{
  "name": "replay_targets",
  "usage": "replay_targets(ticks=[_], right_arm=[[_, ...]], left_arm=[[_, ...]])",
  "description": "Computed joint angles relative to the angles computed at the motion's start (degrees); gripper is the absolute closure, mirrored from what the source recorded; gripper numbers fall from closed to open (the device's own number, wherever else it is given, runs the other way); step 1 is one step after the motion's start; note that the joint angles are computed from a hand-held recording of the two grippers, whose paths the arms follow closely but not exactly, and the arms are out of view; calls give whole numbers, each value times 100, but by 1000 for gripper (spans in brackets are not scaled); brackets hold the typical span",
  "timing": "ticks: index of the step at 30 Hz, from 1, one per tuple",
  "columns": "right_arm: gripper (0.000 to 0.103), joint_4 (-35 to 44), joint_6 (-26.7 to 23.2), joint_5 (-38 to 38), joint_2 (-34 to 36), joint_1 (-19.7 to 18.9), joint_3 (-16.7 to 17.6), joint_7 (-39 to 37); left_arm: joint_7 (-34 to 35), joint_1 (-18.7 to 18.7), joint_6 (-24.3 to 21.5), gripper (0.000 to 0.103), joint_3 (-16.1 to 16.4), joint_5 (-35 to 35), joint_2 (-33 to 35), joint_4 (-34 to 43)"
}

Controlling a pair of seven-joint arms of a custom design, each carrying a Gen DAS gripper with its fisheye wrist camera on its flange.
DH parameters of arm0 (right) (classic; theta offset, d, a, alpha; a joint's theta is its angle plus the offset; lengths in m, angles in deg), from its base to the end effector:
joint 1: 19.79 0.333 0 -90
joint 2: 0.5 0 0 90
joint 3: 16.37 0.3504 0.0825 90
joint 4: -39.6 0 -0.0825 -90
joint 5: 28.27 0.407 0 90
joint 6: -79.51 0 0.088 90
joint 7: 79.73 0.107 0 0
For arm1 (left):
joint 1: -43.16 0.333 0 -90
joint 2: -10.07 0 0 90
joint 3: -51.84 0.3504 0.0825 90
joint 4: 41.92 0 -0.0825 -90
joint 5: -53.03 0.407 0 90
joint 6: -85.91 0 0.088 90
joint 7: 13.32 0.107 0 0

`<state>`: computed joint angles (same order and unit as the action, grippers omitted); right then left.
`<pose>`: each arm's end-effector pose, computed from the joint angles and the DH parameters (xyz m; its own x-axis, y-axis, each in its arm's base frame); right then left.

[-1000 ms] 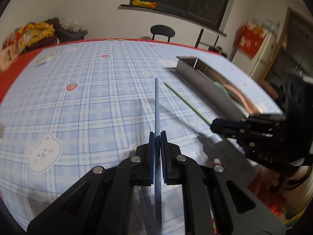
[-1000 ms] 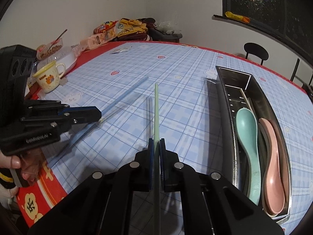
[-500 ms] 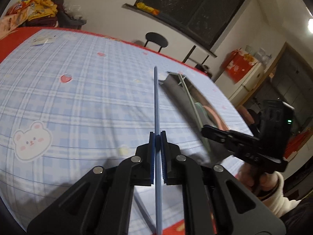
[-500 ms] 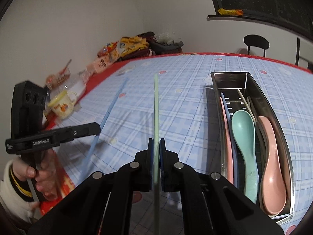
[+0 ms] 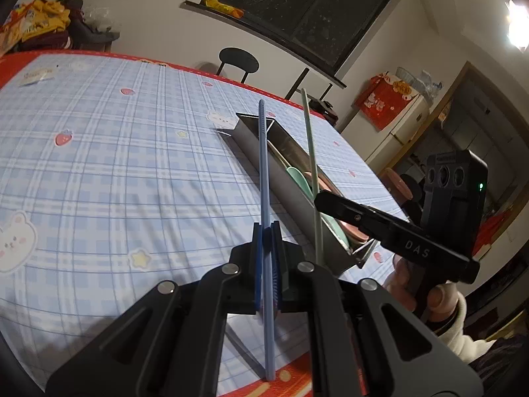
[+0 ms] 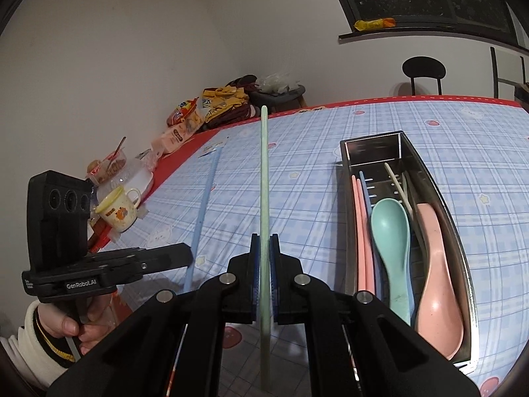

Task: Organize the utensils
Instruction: 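Lift both chopsticks upright and carry them over the steel tray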

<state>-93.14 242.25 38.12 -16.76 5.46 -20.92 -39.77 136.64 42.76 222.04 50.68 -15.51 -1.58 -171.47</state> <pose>0.4920 0.1314 0.5448 0.3946 -0.8337 -0.3863 -0.6518 0.0423 -0.7572 0.5281 -0.0248 0.5071 -0.4394 -0.7545 0.4876 -0.7456 0.0035 -0.6664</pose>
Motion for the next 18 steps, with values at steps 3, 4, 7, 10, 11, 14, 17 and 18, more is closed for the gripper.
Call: replay_targets(ticks=[3,4,7,10,11,14,17,18], right_arm=[[97,0,0,216,-56,46,-49,-194],[97,5,-3,292,-69,47,-63,-252],[97,1,-20,374,-80,4,-52,-310],[97,-9,-31,317,-65,-44,1,-271],[97,-12,-34,288,-62,-55,13,-246],[97,-23,1,175,-47,-86,42,-129],[97,-25,126,0,-20,-108,75,63],[97,-37,173,-54,-23,-101,73,110]], left_arm=[[69,-14,-71,94,25,-113,-71,6],[112,-20,-86,96,33,-151,-107,7],[266,-47,-120,98,58,-256,-221,13],[130,-64,-20,98,5,-81,-150,65],[29,-65,54,98,-29,26,-99,91],[-276,-74,288,98,-132,462,137,174],[-623,-104,522,94,-262,993,295,212],[-726,-137,579,86,-316,1150,344,214]])
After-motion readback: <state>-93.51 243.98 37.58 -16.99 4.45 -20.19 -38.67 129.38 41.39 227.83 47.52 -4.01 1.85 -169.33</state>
